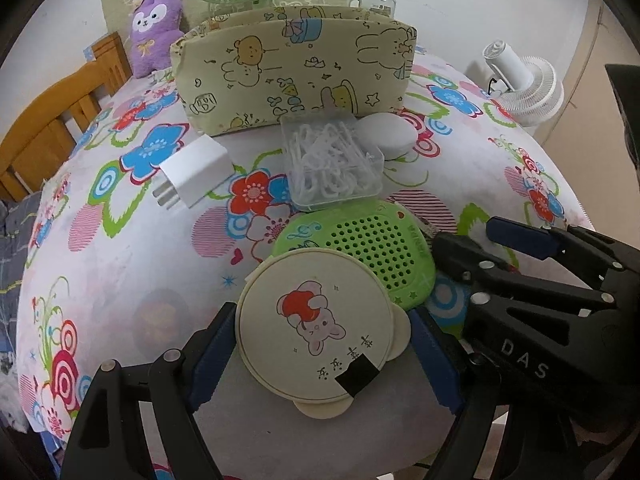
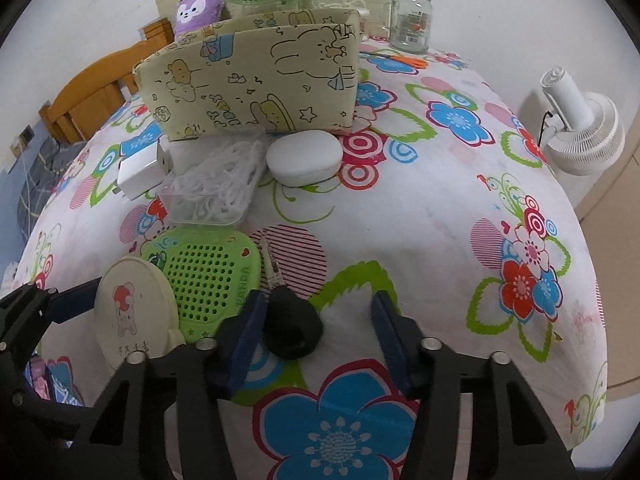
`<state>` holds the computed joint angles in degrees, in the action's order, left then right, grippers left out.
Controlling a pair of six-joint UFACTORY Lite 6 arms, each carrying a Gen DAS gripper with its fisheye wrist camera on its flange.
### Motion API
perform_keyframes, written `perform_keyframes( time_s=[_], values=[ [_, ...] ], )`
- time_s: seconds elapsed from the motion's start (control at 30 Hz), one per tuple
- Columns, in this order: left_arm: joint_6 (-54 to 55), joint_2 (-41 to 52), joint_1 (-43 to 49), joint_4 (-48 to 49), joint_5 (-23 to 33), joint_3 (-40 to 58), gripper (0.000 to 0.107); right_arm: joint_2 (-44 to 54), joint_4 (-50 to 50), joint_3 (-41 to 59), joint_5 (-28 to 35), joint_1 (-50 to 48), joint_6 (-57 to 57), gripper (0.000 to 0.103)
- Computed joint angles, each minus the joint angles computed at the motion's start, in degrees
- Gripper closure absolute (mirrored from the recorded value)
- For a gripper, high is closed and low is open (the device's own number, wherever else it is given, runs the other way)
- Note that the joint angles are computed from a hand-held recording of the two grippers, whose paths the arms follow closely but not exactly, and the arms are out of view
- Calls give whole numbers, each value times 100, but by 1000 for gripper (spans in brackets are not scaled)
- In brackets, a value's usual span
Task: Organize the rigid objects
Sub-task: 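Close the left tool on the round mirror while the right tool grasps the black item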
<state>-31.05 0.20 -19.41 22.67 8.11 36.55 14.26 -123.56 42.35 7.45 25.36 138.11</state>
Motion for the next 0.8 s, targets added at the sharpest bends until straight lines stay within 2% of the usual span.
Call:
perform_keyframes(
  time_s=[0.1, 0.2, 0.33, 0.5, 0.57, 0.63, 0.7, 0.73, 0.8],
  values=[
    [-388, 19, -11, 421, -23, 9, 21, 6, -512, 30, -82, 2, 485, 71],
    [-450, 74, 7, 486, -29, 70, 21, 18, -585, 60, -33, -2, 566, 73],
    [263, 236, 104, -317, -66, 262, 21, -4, -356, 150, 69, -18, 294, 83],
    [549, 445, 142, -654, -69, 465, 21, 170, 96, 397, 12, -120, -230, 83],
    [776, 489, 154, -865, -78, 520, 21, 198, 647, 434, 116, -133, -754, 82],
    [1299, 502, 181, -1388, -79, 546, 21, 218, 1016, 474, 30, -218, -1165, 82],
    [1949, 498, 221, -2047, -70, 555, 21, 189, 891, 443, -8, -286, -1072, 81],
    [2124, 500, 236, -2225, -51, 556, 21, 195, 866, 434, -27, -316, -1089, 79],
    [2418, 518, 270, -2503, -29, 558, 21, 198, 897, 418, 2, -313, -1165, 70]
  ],
)
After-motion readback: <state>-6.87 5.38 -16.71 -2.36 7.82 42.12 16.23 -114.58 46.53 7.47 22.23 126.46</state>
